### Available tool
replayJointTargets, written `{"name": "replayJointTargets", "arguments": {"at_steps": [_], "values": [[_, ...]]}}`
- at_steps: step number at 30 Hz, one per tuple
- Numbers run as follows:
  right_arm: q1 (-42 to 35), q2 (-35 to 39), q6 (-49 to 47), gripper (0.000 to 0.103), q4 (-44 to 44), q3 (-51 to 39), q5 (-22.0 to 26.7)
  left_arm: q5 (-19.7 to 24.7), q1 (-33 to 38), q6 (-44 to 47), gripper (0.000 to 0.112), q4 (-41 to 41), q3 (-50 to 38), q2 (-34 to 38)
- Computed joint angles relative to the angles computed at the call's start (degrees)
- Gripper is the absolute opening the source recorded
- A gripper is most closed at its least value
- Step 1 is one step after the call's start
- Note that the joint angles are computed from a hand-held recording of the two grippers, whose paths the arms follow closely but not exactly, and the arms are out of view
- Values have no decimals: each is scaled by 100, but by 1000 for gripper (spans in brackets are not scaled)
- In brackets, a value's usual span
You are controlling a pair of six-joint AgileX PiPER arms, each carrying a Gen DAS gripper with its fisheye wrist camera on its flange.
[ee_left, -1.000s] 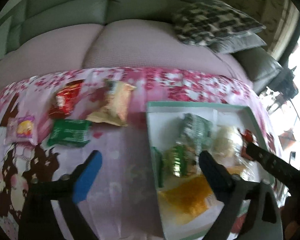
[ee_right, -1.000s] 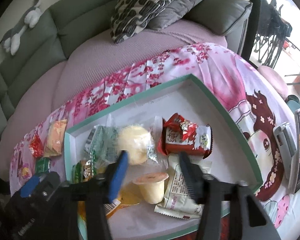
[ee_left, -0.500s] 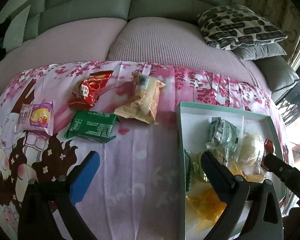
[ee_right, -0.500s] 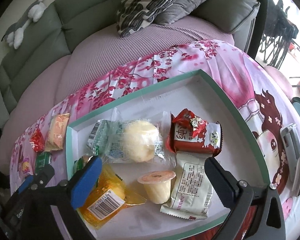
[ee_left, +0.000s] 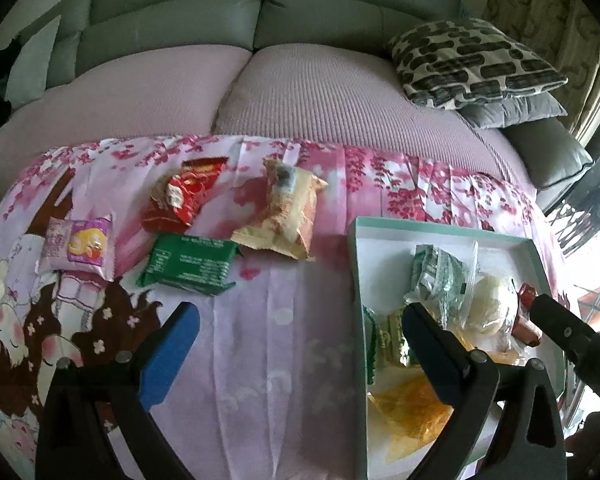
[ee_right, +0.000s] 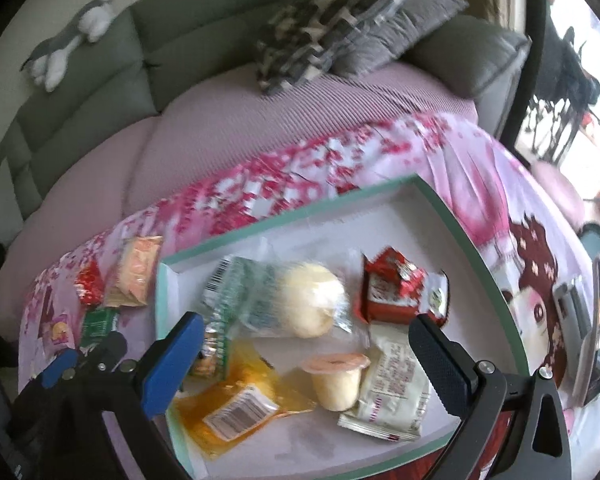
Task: Organize snacks
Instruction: 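Withdraw both open tools from the tray toward the remaining snacks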
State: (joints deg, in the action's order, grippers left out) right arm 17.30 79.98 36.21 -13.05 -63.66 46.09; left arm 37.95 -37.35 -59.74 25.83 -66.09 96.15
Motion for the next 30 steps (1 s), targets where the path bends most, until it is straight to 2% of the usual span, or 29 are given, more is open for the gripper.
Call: {"name": "replayJointTargets", "arguments": {"at_steps": [5, 10, 16, 27, 30], "values": [[580, 163, 714, 103, -732, -233, 224, 278, 83, -262, 101, 387, 91, -202], [555, 226, 376, 103, -177, -228, -76, 317, 470, -487, 101, 447, 397, -552], [830, 391, 492, 103, -133, -260, -253, 746, 879, -843, 101, 808, 634, -817], [1733, 977, 779, 103, -461, -602, -353, 307, 2405, 69, 101, -36, 1300, -1477], [2028, 1200, 939, 103, -738, -799, -218, 180, 2761, 316, 101, -224, 1433, -1589]]}}
